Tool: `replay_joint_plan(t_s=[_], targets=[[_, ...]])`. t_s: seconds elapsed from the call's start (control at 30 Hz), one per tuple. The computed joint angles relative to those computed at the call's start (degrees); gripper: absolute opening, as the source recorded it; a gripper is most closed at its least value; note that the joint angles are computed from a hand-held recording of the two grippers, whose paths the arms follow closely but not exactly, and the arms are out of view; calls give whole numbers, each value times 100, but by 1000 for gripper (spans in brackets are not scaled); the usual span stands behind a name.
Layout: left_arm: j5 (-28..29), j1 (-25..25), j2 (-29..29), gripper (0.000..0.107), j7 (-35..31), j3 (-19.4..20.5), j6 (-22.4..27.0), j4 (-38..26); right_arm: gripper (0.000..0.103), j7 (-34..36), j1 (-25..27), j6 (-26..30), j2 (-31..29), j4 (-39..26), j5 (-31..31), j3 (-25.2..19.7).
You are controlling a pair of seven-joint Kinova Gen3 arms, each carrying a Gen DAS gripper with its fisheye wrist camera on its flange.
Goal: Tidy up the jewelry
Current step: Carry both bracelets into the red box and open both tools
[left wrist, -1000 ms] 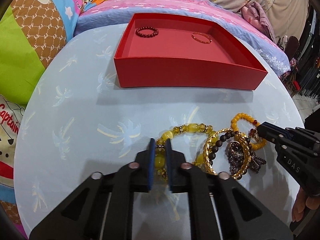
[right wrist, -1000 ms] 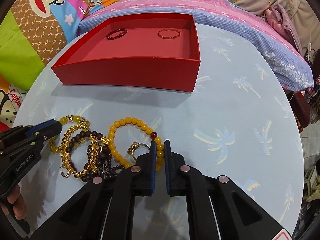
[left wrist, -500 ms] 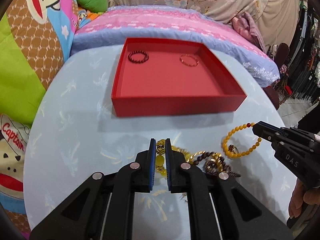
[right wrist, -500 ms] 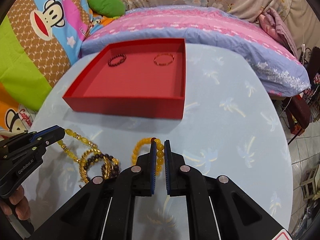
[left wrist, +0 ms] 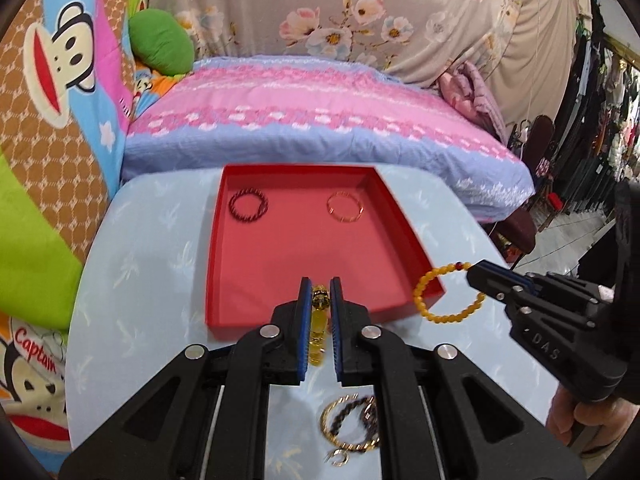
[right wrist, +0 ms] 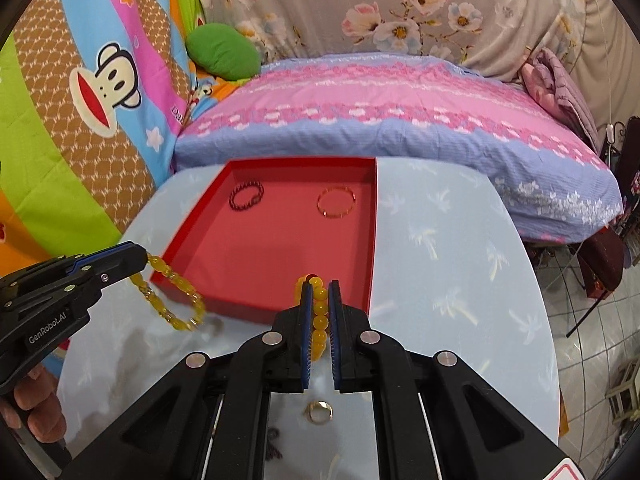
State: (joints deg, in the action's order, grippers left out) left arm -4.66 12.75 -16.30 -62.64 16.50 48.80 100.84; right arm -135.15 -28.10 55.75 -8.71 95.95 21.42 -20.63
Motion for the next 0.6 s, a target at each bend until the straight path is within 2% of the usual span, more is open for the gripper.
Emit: replay_joint_plan(t_s=[0.17,0.3,0.47,0.53,0.6], targets=[[196,68,460,9,-354,-271,-245,-432,7,197,3,-113,411,-455,66,190],[707,124,905,9,-833,-657,-416,-673,7,440,-70,-218,837,-810,-125,475],[1338,79,1435,9,-1367,-948,-552,-801,7,837,-134,-361,1415,-1154,-603,812],[1344,-20,1701,9,-1409,-921,-530,-856,7,941,-172,-407,1617,-1226,-733,908],[1114,-2,1925,9,-1239,-907,-506,-884,7,999,-230,-382,1826,-1310,-798,998]])
